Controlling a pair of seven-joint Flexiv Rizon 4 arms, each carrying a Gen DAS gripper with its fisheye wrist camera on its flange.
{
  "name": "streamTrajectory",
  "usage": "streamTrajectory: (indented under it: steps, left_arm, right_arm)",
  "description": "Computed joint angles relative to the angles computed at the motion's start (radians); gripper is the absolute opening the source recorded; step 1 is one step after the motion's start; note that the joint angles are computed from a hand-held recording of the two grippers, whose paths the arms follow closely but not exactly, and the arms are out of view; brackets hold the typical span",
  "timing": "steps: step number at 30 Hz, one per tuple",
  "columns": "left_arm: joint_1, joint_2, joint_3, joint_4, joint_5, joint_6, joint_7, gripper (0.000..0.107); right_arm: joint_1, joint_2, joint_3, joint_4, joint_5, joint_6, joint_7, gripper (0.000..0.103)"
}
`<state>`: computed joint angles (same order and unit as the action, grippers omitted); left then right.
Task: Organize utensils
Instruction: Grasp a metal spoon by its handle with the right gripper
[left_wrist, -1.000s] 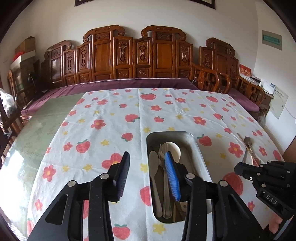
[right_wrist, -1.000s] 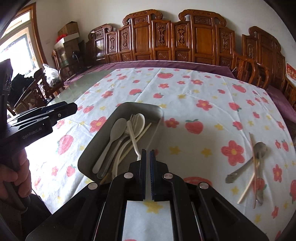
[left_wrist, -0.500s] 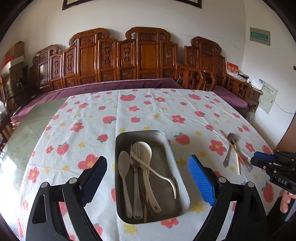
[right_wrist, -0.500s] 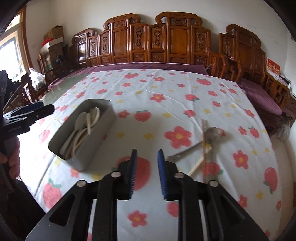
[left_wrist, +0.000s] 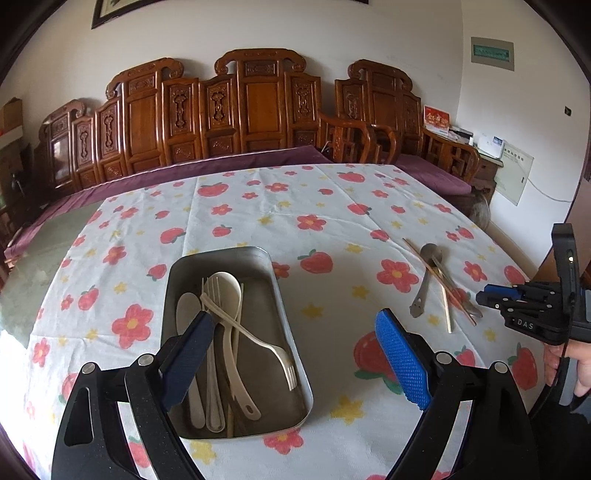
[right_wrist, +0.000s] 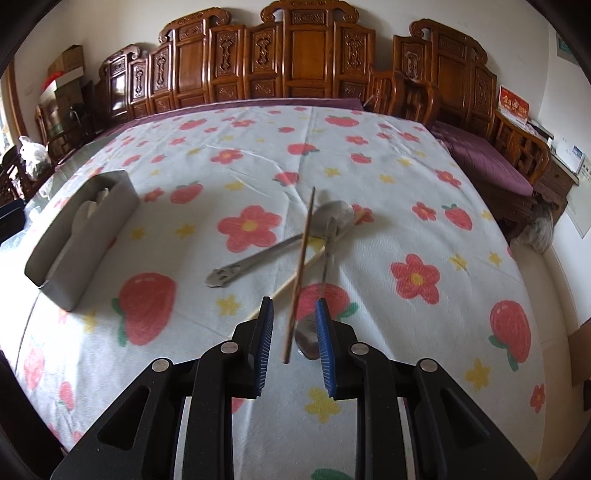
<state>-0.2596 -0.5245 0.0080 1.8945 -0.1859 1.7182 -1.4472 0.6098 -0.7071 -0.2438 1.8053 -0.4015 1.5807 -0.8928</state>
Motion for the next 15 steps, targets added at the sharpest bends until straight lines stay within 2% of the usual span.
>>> streamTrajectory:
  steps: [9, 15]
  left_arm:
    - [-0.068, -0.025, 0.054, -0.029, 0.01, -0.022, -0.01, 0.086]
    - [-0.1, -0.039, 0.083, -0.046, 0.018, -0.042, -0.024, 0.086]
  right_arm:
    - [-0.078, -0.093, 0.064, -0.121, 0.008, -0.038, -0.012, 0.025]
    - [-0.11, -0.12, 0.092, -0.168, 0.007, -0.078, -0.027, 0.025]
